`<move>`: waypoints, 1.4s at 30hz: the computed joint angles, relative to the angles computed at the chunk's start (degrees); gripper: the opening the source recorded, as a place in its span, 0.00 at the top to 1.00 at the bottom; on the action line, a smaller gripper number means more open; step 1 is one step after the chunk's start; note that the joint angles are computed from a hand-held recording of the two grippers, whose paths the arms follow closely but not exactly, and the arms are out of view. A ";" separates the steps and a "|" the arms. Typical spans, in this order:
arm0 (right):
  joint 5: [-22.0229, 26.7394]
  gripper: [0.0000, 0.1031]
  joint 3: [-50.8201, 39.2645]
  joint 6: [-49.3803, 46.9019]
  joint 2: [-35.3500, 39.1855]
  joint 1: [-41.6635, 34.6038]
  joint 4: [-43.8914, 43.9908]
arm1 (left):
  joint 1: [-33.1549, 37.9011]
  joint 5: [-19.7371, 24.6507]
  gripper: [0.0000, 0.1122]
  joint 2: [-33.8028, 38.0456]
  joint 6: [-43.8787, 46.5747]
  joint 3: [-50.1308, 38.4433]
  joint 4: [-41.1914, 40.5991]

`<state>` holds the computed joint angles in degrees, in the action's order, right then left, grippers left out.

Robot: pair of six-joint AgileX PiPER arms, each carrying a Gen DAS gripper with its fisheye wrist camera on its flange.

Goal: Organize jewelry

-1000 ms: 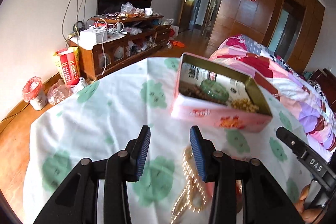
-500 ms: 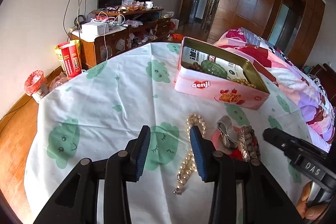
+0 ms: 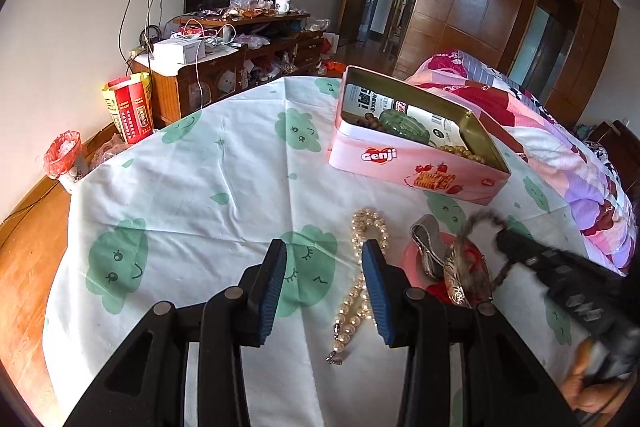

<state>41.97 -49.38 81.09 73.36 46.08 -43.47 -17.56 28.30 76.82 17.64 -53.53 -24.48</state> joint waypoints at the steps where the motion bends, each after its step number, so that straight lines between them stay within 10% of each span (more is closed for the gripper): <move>1: -0.45 0.89 0.94 2.28 -1.62 0.70 -1.85 | -0.11 0.13 0.64 -0.01 -0.21 -0.06 0.25; 15: 3.43 0.89 5.37 13.41 -11.56 1.05 -9.15 | -2.96 6.07 0.64 0.61 16.09 -1.42 -13.69; 42: -3.79 0.89 12.66 13.65 -15.63 -3.86 -5.51 | -13.02 10.24 0.76 8.82 1.19 -15.16 8.14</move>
